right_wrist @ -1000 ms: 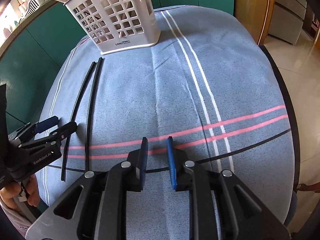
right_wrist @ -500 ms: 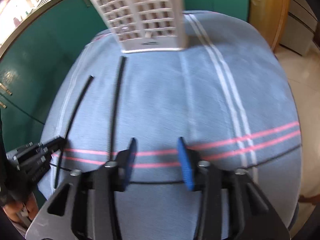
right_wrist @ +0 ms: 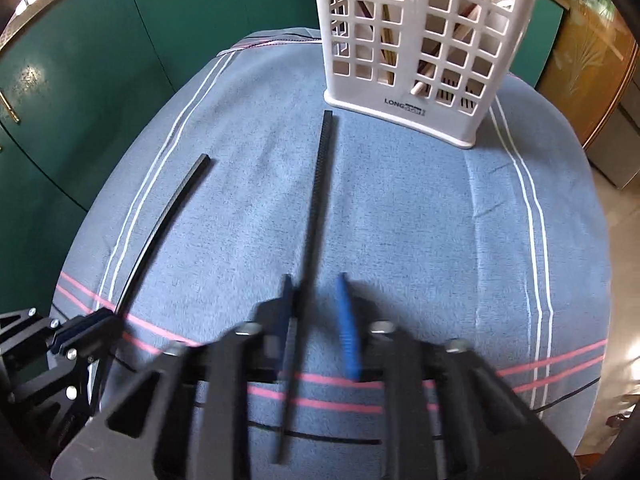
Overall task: Organize utensils
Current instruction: 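Grasp the other black chopstick with the right tool while the left tool holds its own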
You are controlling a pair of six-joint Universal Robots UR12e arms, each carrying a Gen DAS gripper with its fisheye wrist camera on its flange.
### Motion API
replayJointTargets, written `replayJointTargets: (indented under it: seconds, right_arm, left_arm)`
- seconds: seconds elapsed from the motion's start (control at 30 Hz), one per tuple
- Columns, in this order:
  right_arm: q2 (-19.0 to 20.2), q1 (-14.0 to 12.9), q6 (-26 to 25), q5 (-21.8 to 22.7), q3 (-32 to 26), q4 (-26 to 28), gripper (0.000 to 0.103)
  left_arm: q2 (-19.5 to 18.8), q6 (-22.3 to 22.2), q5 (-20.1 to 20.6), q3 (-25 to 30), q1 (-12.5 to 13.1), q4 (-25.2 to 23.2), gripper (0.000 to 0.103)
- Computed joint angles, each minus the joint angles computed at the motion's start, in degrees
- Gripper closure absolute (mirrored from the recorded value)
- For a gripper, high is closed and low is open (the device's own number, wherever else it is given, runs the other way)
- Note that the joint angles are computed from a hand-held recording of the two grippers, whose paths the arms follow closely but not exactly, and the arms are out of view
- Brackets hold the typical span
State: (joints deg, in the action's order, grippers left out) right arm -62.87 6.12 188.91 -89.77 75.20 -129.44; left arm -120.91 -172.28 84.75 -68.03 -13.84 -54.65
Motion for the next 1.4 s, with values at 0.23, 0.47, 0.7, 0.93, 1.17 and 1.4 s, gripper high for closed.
replayJointTargets:
  seconds: [0.23, 0.47, 0.7, 0.93, 1.17, 1.4]
  right_arm:
    - [-3.31, -2.03, 2.53, 0.92, 4.83, -0.85, 0.097]
    - [-8.12, -4.24, 6.18, 1.75, 11.08, -1.58, 0.097]
    - [-9.97, -4.57, 5.06, 3.48, 13.14, -3.57, 0.097]
    - [-8.31, -4.14, 4.06, 4.38, 10.72, -1.04, 0.072]
    - [-4.40, -4.09, 3.44, 0.94, 5.09, -0.95, 0.071]
    - [1.48, -3.70, -0.15, -2.53, -4.18, 6.85, 0.071]
  left_arm:
    - [-0.11, 0.97, -0.38, 0.39, -0.29, -0.95, 0.097]
    - [0.39, 3.38, -3.37, 0.19, -0.41, -3.11, 0.098]
    - [0.03, 3.05, -3.75, 0.87, -0.54, -4.03, 0.098]
    - [-0.37, 3.21, -3.30, 2.06, -0.45, -4.15, 0.089]
    - [-6.45, 5.66, -2.39, 12.35, -1.46, -8.50, 0.077]
    - [-16.28, 7.37, 1.23, 30.27, -2.65, -22.87, 0.073]
